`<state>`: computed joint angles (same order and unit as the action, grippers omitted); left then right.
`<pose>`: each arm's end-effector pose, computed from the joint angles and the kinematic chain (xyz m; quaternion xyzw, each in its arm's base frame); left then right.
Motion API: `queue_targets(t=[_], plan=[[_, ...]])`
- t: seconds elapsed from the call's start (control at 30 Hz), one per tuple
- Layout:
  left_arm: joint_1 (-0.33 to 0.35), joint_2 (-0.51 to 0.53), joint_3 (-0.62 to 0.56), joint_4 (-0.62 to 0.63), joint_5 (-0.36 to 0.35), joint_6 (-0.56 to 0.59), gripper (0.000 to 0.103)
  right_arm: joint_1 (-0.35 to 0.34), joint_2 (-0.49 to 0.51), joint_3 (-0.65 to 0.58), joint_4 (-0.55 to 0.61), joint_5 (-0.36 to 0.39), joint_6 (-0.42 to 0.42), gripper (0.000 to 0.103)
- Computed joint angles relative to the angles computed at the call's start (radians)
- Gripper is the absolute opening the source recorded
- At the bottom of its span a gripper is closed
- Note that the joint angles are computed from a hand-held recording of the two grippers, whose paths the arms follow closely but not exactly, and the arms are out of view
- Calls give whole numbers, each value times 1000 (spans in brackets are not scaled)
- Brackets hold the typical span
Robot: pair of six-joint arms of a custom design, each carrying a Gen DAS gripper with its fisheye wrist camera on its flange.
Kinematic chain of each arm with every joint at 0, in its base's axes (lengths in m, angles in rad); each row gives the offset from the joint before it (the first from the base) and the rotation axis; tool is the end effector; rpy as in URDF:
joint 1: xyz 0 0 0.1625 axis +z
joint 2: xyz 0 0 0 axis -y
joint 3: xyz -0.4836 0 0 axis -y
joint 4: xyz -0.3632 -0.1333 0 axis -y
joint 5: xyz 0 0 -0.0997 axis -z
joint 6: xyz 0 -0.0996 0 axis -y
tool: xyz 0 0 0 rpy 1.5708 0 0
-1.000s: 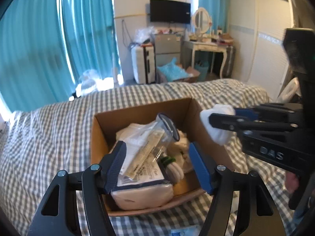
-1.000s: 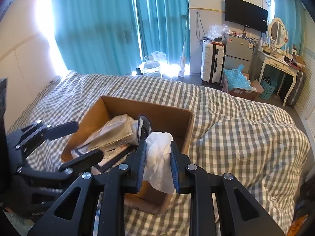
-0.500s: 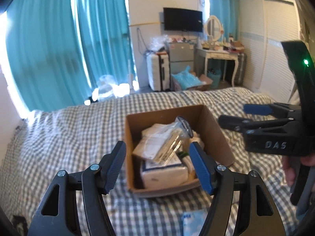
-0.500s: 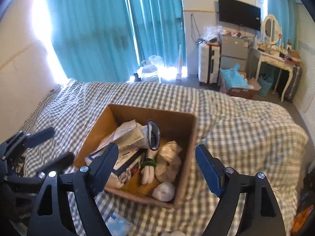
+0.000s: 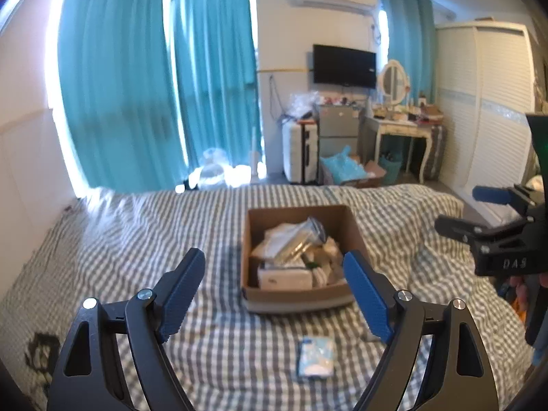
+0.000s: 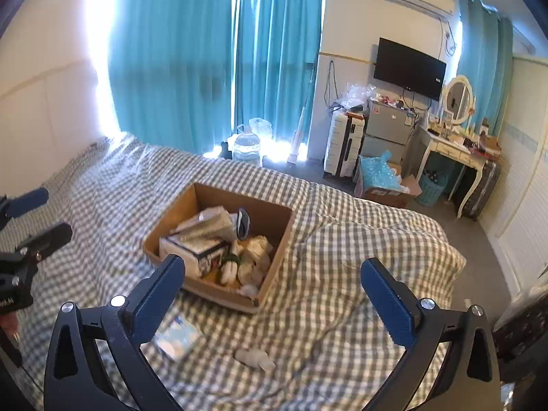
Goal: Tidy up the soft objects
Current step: 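Grasp the light-blue cotton pad pack with the left tool while the right tool grasps the white connector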
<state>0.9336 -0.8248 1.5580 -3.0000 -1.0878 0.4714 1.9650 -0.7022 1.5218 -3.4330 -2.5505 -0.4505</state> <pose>-0.2907 -0.6945 0.2708 0.4111 0.8190 -0.3486 0.1966 0.3214 -0.6410 0.2675 0.0999 -0.7940 0.4278 0.4202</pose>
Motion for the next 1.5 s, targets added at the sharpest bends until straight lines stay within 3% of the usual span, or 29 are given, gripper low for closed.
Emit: queue_targets(t=[0.23,0.33,0.57,0.7,0.8,0.97,1.0,1.03,1.07,1.2,1.27,1.3,1.37,1.5], plan=[[7,26,63,-54,71,-76,84,-23,-20,99,8,30,5,103],[26,45,71,-20,53,-126,84,-59,-19,136,45,71,23,103],[44,125,90,-14,114,-164,84,-156,13,152,135,131,71,102],[59,176,80,2,136,-179,84,-211,30,142,234,166,131,85],[71,205,69,22,150,-199,84,-255,24,124,406,229,235,74],[83,239,43,87,169,-254,84,-281,33,85,547,263,292,74],[84,245,40,96,172,-262,84,-283,37,80,563,258,295,69],[85,248,38,99,173,-264,82,-283,40,78,568,254,296,58],[87,253,38,103,173,-268,82,-284,42,78,571,249,299,54],[98,265,33,128,181,-293,82,-287,28,107,515,274,297,46],[102,265,41,116,178,-286,81,-284,16,131,467,273,285,35],[102,264,45,107,174,-276,79,-283,12,136,454,271,281,34],[100,262,57,89,174,-253,56,-278,10,150,412,263,267,33],[100,246,67,93,142,-234,54,-267,7,165,357,238,229,32]])
